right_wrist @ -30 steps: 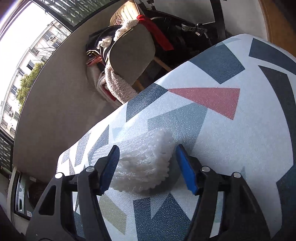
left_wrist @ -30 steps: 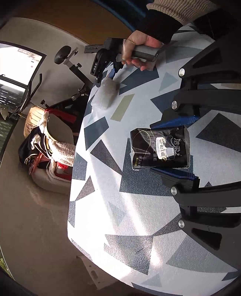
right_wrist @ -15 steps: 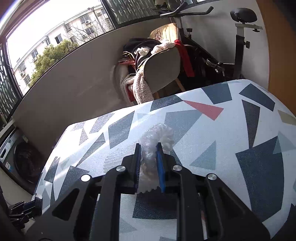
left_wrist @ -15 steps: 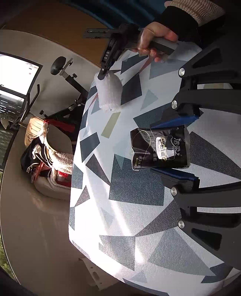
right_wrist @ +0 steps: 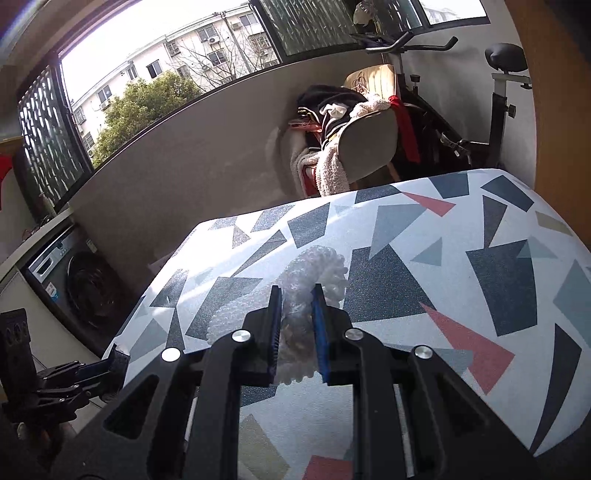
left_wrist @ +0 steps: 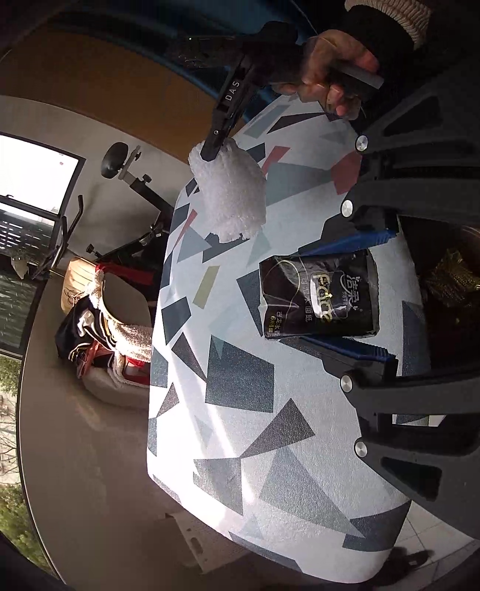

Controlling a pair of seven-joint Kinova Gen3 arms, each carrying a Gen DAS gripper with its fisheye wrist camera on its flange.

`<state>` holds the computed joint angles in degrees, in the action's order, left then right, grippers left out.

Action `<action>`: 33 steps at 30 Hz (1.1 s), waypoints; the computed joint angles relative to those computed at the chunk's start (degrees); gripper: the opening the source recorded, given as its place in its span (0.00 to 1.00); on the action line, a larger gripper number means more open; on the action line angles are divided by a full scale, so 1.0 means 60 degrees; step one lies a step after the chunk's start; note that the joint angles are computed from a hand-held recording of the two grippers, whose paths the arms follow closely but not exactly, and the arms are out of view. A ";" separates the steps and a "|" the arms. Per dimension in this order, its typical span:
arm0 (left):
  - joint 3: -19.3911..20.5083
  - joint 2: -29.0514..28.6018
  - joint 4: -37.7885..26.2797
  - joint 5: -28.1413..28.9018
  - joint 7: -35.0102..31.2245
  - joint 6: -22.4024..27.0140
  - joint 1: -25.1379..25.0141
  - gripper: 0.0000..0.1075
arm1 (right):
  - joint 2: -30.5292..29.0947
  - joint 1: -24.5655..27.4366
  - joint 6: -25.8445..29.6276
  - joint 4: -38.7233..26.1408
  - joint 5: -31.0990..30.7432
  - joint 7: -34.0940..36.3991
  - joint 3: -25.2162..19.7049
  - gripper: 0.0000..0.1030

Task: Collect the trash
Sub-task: 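Lower the tissue pack into the bin with the left gripper while the right gripper carries the foam sleeve down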

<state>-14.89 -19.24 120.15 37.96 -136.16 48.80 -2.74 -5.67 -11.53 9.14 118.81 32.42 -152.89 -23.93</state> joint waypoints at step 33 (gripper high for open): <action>-0.0016 -0.1864 0.0896 -0.2185 0.1571 0.0554 -0.0125 0.77 | -0.1679 -0.0753 0.1352 0.1300 -0.3428 0.2734 -0.2122 0.19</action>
<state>-14.99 -30.43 125.52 24.85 -126.73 52.12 -3.49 -15.74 -16.05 17.25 126.61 11.86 -136.49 -36.66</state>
